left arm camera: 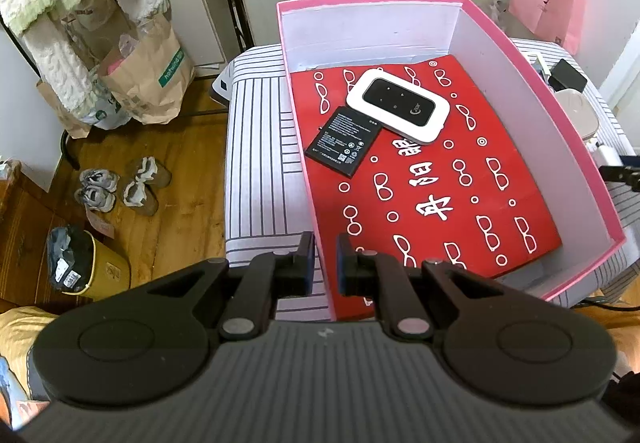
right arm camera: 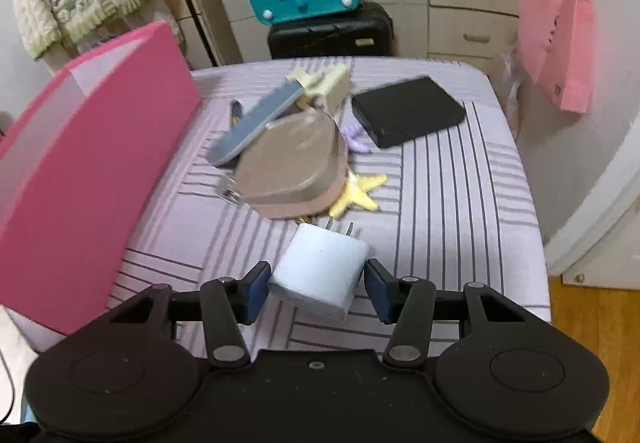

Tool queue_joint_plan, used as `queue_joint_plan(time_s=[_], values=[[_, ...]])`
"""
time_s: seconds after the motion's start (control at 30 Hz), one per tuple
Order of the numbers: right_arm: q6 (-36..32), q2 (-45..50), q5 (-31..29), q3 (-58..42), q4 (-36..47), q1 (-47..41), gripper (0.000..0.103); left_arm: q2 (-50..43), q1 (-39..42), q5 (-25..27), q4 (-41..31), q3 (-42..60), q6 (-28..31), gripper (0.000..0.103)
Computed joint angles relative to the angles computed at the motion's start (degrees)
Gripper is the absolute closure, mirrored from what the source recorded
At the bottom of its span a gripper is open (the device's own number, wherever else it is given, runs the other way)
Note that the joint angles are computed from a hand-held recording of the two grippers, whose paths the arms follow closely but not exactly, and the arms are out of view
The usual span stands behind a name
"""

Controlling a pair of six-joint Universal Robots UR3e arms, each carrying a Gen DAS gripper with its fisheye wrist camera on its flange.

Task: Organize rigid objects
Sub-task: 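Grasp the white charger cube with the right gripper, then place the white charger cube into the pink box and open the right gripper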

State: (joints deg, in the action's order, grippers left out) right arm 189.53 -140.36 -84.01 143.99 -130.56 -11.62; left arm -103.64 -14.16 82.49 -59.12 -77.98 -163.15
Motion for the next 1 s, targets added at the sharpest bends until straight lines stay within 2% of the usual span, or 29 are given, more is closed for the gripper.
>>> queue_joint_plan(time_s=[0.1,0.2,0.27,0.33,0.43,0.5,0.63,0.77,0.83,1.0], values=[[-1.01,-3.62,3.08,-3.33,4.49,-0.73,0.046,-0.15,0.67,-1.04,-1.01,0.56,-0.22,0.094],[-4.22,-6.21,11.47,-7.43,9.56,-4.25,0.046,-0.34,0.93,-1.43,-1.56,0.94,-0.16,0.094],[-6.90,-4.49,16.18,-10.12,9.23,-4.22,0.046,-0.09,0.91,-1.51,-0.87,0.30,0.20,0.094],[-7.15,1.85,17.43,-13.72,5.07,-1.20,0.046,0.16,1.28,-2.23,-0.42,-0.34,0.57,0.094],[-4.83,16.81,10.77,-21.91,-4.72,9.93,0.046,0.03,2.53,-4.05,-1.27,-0.01,0.85,0.094],[-5.28,24.21,10.17,-27.97,-5.96,13.78,0.046,0.17,3.04,-4.83,-1.71,0.00,1.43,0.094],[-9.76,40.40,14.39,-41.52,-4.75,18.22,0.046,0.30,2.95,-4.94,-0.83,-0.63,1.66,0.094],[-12.31,57.89,13.15,-56.93,0.33,22.83,0.046,0.62,2.04,-3.51,1.36,-1.95,1.36,0.094],[-13.84,66.29,13.50,-66.19,5.69,24.40,0.046,0.68,1.81,-3.13,2.09,-2.32,1.33,0.094],[-16.90,80.31,14.32,-85.71,20.08,26.82,0.046,0.67,2.12,-3.84,2.12,-2.39,1.00,0.094]])
